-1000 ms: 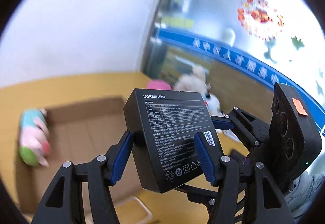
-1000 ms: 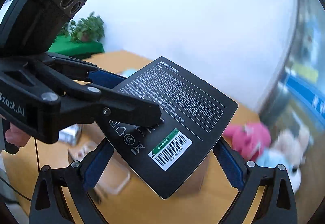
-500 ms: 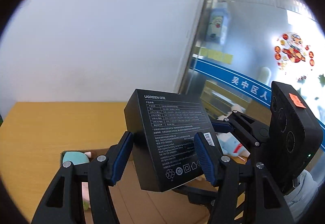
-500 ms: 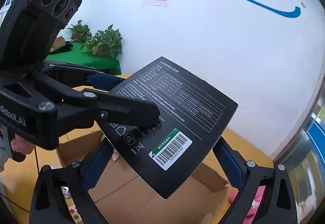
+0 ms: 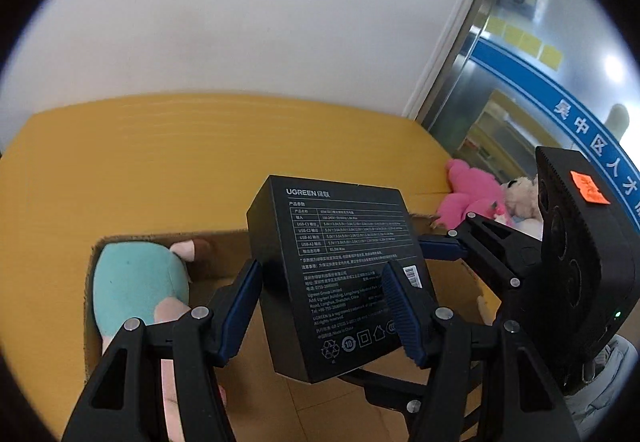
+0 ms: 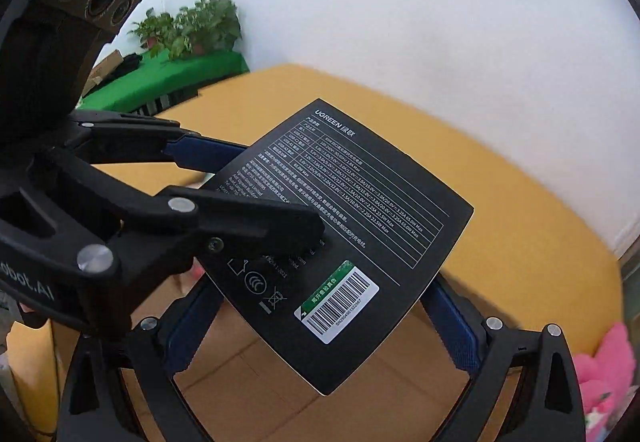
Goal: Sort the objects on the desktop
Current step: 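Lift the black box with both tools and lower it into the cardboard box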
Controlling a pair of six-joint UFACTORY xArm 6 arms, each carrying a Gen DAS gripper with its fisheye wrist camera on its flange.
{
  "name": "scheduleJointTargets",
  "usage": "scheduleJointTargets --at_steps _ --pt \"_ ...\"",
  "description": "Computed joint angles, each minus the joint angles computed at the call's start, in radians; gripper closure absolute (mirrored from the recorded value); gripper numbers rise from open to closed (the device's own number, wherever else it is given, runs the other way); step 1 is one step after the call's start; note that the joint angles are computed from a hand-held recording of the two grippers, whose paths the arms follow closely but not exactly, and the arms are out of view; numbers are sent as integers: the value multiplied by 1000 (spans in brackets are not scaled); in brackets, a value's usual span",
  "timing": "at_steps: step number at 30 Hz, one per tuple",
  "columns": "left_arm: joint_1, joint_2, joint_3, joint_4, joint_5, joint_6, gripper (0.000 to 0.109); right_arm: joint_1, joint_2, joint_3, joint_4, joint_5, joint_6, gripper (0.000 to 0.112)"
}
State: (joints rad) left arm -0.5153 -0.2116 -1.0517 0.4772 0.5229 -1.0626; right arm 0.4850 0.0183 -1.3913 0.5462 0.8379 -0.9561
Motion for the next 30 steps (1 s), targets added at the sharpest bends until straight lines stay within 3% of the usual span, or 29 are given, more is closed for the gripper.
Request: scheduleJointTargets --at_steps 9,15,20,22,26,28,29,30 --pt "38 169 -82 -272 91 139 48 -15 192 -64 -23 73 65 16" --pt "8 231 -191 -211 287 139 49 -15 216 -57 -26 88 97 17" --pt "12 179 -153 -186 287 81 48 -36 178 -35 1 95 81 17" --pt "7 101 -98 -121 277 10 48 -44 132 0 -13 83 96 17" --pt "-70 -103 13 129 293 -178 47 -60 -44 149 -50 -5 144 13" --pt "-152 -189 38 252 363 -286 37 -82 -179 256 -39 -60 146 10" --pt "-209 -222 38 318 433 -342 28 -73 -243 309 -23 -109 161 10" --pt "-276 -258 47 388 507 -401 27 -60 -320 376 5 -171 168 10"
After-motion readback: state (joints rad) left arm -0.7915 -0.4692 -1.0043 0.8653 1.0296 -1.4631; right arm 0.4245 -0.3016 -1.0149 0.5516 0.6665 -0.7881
